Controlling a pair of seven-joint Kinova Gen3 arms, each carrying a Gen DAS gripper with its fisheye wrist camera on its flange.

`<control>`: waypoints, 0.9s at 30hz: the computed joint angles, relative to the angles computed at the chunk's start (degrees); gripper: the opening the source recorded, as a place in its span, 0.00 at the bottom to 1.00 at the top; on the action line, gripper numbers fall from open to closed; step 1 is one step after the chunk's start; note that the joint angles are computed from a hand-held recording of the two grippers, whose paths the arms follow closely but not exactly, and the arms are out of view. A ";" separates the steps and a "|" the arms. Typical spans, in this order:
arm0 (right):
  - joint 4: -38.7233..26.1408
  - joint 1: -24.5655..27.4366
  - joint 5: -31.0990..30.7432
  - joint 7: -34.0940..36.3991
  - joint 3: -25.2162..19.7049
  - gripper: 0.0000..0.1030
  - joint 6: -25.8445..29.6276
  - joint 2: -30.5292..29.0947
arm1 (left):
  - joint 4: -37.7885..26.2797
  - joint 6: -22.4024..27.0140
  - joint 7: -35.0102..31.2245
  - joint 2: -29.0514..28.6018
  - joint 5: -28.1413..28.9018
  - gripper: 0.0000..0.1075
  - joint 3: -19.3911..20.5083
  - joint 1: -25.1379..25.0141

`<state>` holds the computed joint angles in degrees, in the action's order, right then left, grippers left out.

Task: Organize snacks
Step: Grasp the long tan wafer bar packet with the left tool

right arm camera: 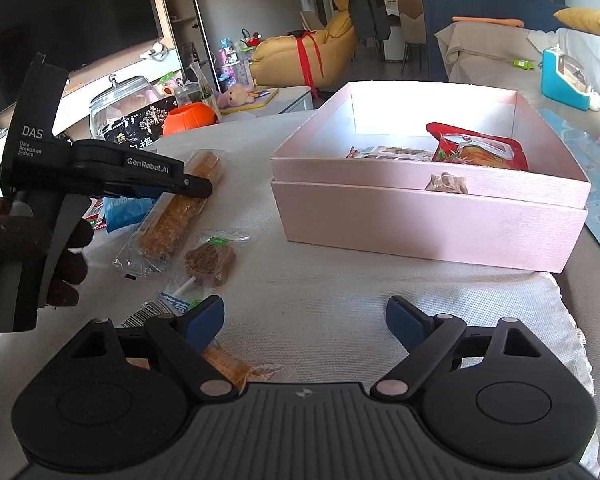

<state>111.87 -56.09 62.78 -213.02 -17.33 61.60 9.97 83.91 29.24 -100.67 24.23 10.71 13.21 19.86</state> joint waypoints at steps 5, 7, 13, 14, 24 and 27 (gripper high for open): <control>0.31 4.12 0.98 -1.02 -4.78 0.87 0.55 0.10 | 7.28 1.65 -8.48 -4.93 6.88 0.35 4.55 -6.73; 0.86 4.98 1.22 -1.40 -5.45 0.87 -0.10 -0.45 | 11.20 1.90 -12.57 -7.77 11.04 0.35 5.26 -9.43; -2.46 -2.45 -1.65 8.93 -0.32 0.87 2.73 -2.12 | 17.37 4.44 -22.03 -12.80 21.91 0.35 3.67 -13.32; -2.65 -1.46 -1.85 11.26 -1.63 0.87 1.49 -3.06 | 17.87 4.19 -22.82 -13.02 23.13 0.35 3.18 -13.13; -12.66 -8.13 -8.56 28.64 2.87 0.87 10.84 3.38 | 20.66 3.55 -26.08 -14.61 28.12 0.36 0.51 -11.26; -14.69 -13.12 -9.30 22.73 9.77 0.87 17.73 5.56 | 22.07 1.67 -26.81 -15.28 29.10 0.36 0.06 -10.38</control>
<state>97.18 -69.21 53.48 -190.29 -7.56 79.34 15.53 105.98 30.91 -127.48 8.95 39.81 13.27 9.48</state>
